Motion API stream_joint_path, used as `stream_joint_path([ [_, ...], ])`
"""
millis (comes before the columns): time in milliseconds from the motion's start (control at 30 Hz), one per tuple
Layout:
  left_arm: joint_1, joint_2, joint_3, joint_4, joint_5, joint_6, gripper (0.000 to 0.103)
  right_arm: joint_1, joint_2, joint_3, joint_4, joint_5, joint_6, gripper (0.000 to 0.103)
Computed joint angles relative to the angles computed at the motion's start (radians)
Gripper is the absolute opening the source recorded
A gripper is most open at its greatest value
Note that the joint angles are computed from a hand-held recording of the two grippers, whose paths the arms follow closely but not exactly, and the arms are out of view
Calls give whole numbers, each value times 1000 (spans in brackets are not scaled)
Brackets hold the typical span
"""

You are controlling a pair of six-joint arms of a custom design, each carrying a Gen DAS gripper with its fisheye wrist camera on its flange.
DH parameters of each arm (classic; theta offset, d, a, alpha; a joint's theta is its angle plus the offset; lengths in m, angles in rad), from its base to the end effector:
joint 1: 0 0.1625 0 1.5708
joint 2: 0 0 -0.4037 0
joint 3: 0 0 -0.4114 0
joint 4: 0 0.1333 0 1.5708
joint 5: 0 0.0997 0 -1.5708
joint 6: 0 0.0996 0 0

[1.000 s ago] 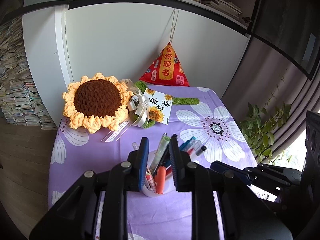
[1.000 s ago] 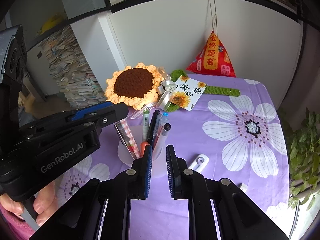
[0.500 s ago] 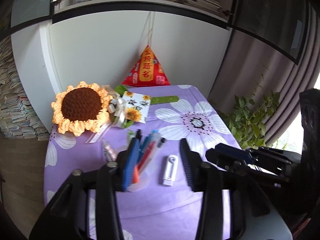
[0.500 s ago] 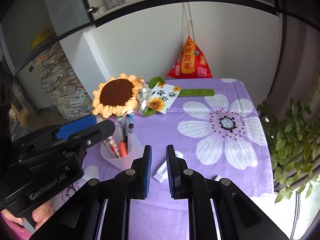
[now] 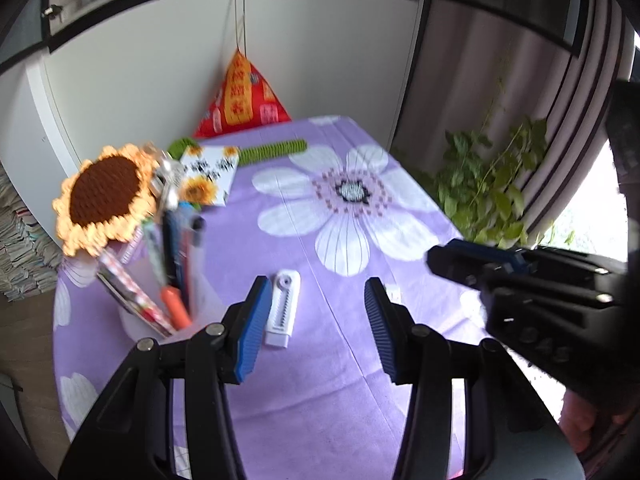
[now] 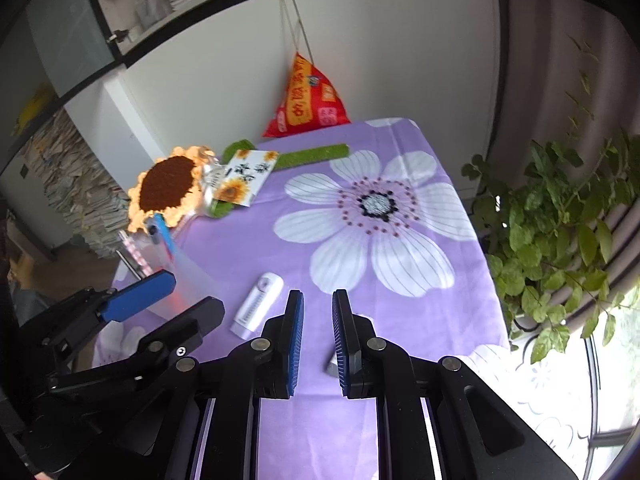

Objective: Organize stationery
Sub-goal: 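Move open left tool to the white correction tape while right tool moves to the white eraser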

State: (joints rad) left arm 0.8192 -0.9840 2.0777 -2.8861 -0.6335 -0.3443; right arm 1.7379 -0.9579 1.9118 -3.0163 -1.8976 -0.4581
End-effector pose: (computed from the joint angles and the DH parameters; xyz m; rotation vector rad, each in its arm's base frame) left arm -0.2008 -0.5277 0.0976 0.3408 2.2957 -0.8312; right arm 0.2002 -0.5774 0.1211 0.7209 -2.5922 0.6030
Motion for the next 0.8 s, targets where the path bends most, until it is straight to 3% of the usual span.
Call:
stream_joint_path([
  [167,29,27,-31,51,-9,-28,46,-25,-5,6,1,-5,3,15],
  [433,44,48,-56,85,-16,-34,46,-19,33,15,-146,-71,-51,15],
  [567,55,65,-76,109,-23,-35,46,-35,26,-3,-65,-49,-3,15],
  [800,82,92,-115,149,-14,-44,46,-50,41,-33,20,-75,32,15],
])
